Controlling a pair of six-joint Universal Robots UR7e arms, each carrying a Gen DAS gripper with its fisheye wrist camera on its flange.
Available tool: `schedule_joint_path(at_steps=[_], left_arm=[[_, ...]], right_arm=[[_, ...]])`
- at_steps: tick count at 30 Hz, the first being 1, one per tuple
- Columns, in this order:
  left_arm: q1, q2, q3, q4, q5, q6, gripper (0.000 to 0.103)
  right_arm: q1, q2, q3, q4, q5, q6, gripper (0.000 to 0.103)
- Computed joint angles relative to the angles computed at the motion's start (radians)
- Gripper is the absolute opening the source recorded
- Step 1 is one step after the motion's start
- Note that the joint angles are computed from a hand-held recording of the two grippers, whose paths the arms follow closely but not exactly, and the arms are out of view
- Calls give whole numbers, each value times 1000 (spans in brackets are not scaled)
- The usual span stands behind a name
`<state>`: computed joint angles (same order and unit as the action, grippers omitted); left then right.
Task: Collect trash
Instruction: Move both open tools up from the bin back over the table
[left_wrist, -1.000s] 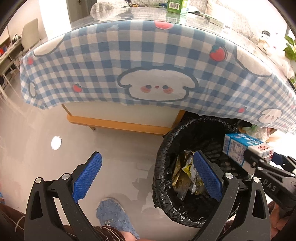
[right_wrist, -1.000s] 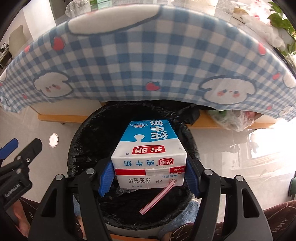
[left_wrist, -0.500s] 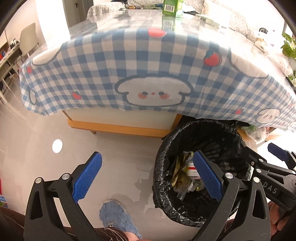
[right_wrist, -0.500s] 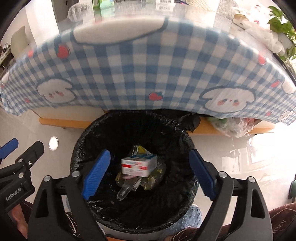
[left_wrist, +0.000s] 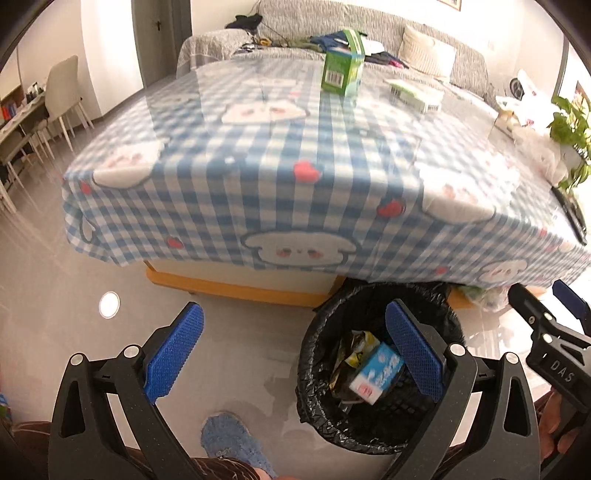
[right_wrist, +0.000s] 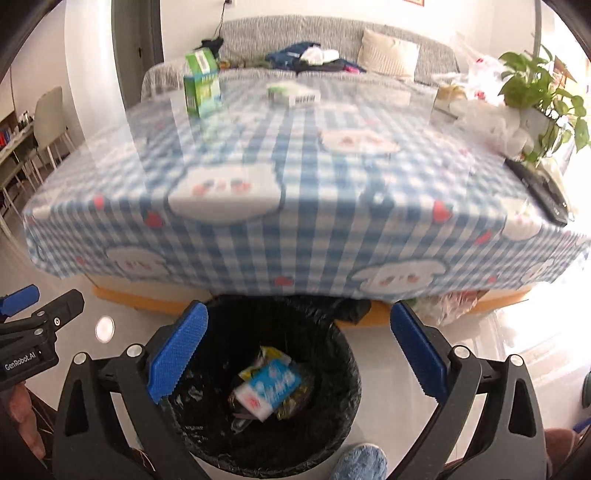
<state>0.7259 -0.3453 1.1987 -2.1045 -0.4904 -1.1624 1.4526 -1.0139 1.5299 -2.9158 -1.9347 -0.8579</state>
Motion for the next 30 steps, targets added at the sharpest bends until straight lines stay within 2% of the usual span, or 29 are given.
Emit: schedule_joint_path(at_steps=[7,13,30], left_arm=[[-8,-10,-17,-22,23,37,97],[1,18,-91,9,40,92,97],[92,176,-449,16,31,300,97]], right_arm=[[17,18,-76,42,31,15,95],[31,68,-181,101,33,16,95],[56,263,-510,243,16,33,95]])
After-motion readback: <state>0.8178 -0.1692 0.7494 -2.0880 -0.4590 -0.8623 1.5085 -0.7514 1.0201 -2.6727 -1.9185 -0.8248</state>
